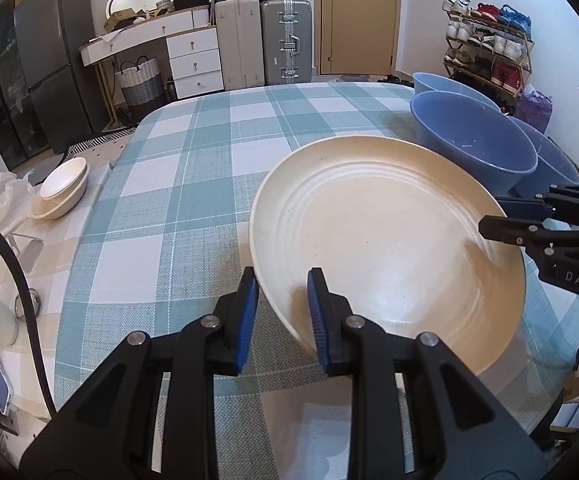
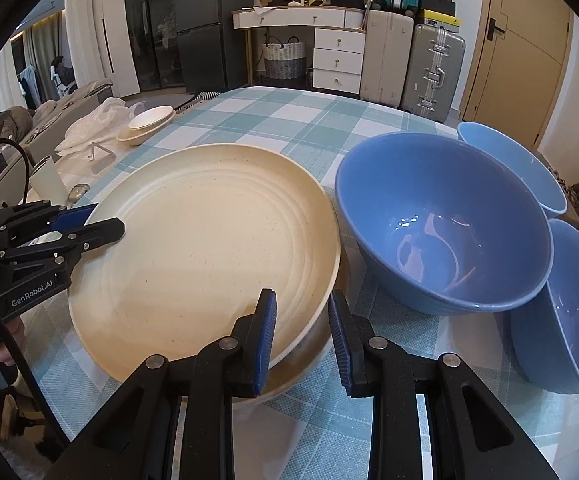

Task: Organize plates and bowls
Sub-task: 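Carry the cream plate past the blue bowls and lower it toward the table, then open both tools to release the cream plate onto the table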

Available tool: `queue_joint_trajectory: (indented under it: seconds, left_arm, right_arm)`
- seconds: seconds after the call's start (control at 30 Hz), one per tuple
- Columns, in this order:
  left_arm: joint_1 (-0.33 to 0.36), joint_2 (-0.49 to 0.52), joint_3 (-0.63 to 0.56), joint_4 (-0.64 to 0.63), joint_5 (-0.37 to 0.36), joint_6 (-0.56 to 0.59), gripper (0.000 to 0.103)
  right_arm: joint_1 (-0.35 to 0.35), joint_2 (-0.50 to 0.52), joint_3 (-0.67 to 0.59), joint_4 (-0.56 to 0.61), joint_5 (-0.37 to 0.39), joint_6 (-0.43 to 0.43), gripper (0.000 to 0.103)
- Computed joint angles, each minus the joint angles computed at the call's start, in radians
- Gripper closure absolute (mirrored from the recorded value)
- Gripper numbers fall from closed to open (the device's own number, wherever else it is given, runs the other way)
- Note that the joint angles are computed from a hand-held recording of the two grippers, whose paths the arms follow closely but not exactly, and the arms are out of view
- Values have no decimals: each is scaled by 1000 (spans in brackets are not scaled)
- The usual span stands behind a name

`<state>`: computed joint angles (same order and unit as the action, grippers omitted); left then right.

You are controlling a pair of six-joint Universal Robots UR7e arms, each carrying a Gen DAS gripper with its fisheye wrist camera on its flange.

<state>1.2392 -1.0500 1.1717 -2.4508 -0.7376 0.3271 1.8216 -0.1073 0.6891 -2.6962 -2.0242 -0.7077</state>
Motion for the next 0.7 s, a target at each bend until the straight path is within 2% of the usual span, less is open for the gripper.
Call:
queue_joint_trajectory:
  seconds: [0.23,0.5,0.7]
  left_arm:
    - [3,25,-11,-12,5,23,81]
    - [4,40,-9,-18,38,40,81]
    - [0,44,8,-56,65,64,81]
  right_arm:
    - [-6,5,1,-13,-20,3,75]
    - [-6,23,-2,-49,-51,-39,75]
    - [-9,32,-12,-33,-62,-24,75]
